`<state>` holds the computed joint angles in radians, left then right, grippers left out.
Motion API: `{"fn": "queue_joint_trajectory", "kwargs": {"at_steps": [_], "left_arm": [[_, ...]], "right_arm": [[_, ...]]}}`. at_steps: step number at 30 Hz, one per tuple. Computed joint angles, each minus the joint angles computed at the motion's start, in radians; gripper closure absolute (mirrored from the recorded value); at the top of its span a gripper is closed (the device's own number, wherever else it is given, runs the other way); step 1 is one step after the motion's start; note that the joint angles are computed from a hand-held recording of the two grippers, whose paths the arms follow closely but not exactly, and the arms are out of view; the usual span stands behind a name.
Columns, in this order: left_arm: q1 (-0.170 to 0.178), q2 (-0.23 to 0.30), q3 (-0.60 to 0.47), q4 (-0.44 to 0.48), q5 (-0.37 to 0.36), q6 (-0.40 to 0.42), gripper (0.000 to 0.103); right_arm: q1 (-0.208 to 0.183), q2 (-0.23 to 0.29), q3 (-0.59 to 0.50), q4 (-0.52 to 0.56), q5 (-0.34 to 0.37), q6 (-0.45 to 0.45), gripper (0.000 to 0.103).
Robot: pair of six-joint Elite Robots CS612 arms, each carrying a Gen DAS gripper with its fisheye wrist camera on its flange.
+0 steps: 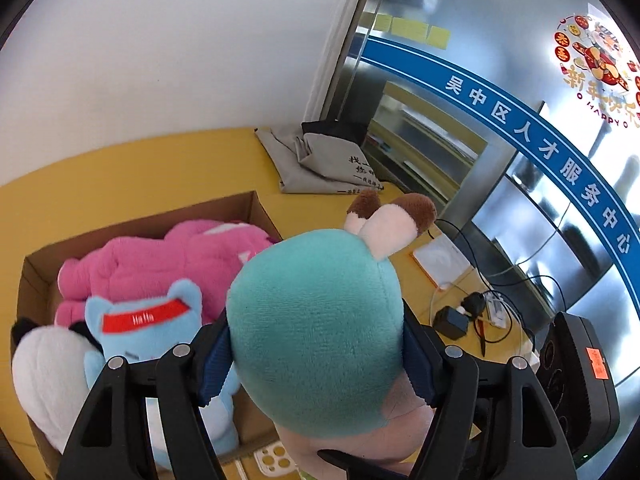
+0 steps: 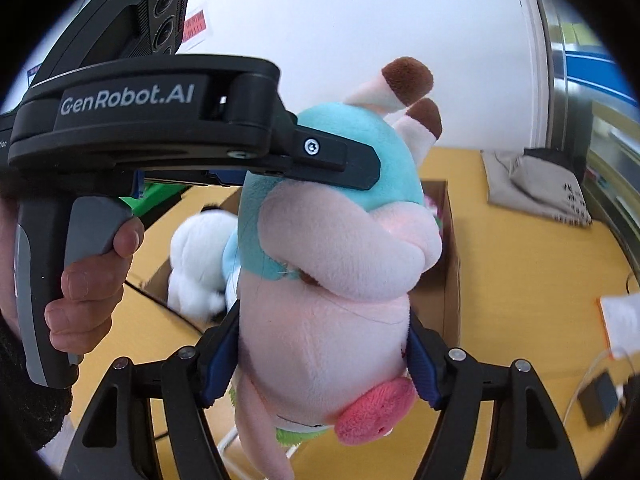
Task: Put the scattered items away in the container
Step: 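Lift the teal-and-pink plush with both tools and carry it over the box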
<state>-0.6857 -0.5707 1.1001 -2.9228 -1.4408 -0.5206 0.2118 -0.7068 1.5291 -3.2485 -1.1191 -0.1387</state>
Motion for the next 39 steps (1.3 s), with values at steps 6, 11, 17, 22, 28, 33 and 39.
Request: {"fn": "queue_joint_trajectory", "kwargs": {"at_steps": [6, 11, 17, 22, 28, 33, 39], "left_arm": [[0.045, 0.148, -0.251, 0.200, -0.085, -0.021, 0.026], [0.052, 0.245, -0.386, 0.328, -0.159, 0.011, 0.020], [0.053, 0.269, -0.411, 0.338, -0.190, 0.021, 0.018], [0.049, 0.298, -0.455, 0.376, -0.193, 0.031, 0.016], [0.054, 0.317, -0.479, 0.391, -0.226, 0.015, 0.014], [0.048, 0.294, -0.447, 0.378, -0.192, 0.013, 0.015], [0.043, 0.253, -0.369, 0.322, -0.138, 0.020, 0.016]], "right_arm": [[-0.013, 0.112, -0.178, 0.119, 0.021, 0.002, 0.031], [-0.021, 0.154, -0.239, 0.334, 0.007, -0.009, 0.031], [-0.011, 0.128, -0.227, 0.419, -0.065, -0.017, 0.030], [-0.013, 0.077, -0.143, 0.294, -0.068, 0.008, 0.029], [-0.004, 0.123, -0.221, 0.361, -0.137, 0.014, 0.066], [-0.008, 0.149, -0.260, 0.376, -0.122, 0.053, 0.067], [-0.019, 0.168, -0.278, 0.388, -0.081, 0.064, 0.068]]}}
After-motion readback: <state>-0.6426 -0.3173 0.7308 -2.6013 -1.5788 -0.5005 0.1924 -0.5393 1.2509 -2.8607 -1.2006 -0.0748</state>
